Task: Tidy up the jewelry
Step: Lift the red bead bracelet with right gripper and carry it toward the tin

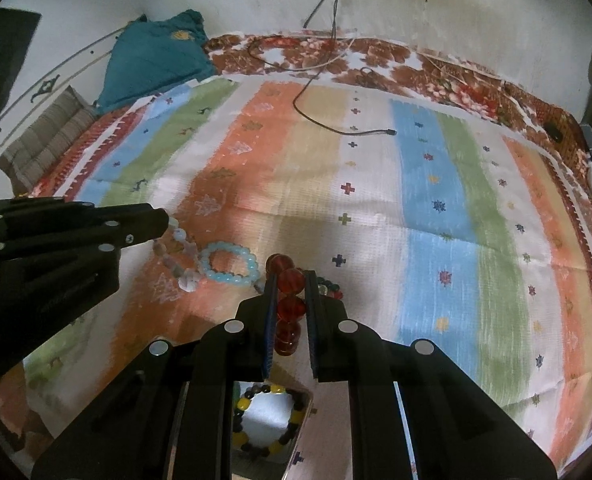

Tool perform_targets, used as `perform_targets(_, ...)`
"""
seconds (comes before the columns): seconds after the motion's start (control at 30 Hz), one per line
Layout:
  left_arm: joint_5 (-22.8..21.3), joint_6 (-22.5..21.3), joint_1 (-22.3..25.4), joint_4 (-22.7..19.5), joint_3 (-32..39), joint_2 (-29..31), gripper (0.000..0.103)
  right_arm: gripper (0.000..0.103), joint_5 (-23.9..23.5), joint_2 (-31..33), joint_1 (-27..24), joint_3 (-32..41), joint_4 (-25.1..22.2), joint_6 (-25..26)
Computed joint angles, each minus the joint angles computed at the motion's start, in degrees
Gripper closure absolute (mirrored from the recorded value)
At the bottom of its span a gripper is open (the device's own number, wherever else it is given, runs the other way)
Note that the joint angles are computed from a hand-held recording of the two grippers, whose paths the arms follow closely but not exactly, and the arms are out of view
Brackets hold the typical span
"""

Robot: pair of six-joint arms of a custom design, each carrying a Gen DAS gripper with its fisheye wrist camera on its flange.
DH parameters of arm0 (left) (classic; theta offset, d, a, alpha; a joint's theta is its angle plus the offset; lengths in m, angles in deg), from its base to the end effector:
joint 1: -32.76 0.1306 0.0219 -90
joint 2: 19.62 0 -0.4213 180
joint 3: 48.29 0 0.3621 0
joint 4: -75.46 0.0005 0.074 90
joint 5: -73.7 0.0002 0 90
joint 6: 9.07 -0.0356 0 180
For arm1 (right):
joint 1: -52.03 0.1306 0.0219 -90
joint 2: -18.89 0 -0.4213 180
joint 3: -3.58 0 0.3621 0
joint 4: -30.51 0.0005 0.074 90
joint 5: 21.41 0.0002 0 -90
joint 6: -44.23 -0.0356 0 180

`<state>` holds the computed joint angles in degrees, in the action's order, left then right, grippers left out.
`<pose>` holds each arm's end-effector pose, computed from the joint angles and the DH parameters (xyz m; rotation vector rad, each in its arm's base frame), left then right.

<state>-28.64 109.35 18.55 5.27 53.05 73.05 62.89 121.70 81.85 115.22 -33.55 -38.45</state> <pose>0.4391 -0.1039 0.5103 -0.3928 2.5738 0.0220 0.4630 0.2689 0.5070 -0.8502 2.4057 0.2804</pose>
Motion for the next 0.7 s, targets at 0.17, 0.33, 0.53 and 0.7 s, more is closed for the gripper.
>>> perform_targets(0.17,-0.31,0.57,-0.58,0.49,-0.93,-1.54,0.094,0.089,0.22,-1.46,0.23,-1.4,1.23,0.07)
perform_targets(0.33,-1.56,0.61,-1.82,1.04,-1.83,-3.25,0.094,0.089,0.05,-2.79,0.18,-2.76,2.13,0.06)
perform_targets(0.53,-2.15,0.78,-3.45,1.56,-2.79,-4.86,0.094,0.089,-0.3,-4.73,0.29,-4.53,2.74,0.16)
perform_targets(0.7,-2.87,1.11,-5.04,2.15,-3.77,-6.34,0.094,0.089,-0.45,-6.2,0.27,-6.29,3.03,0.48)
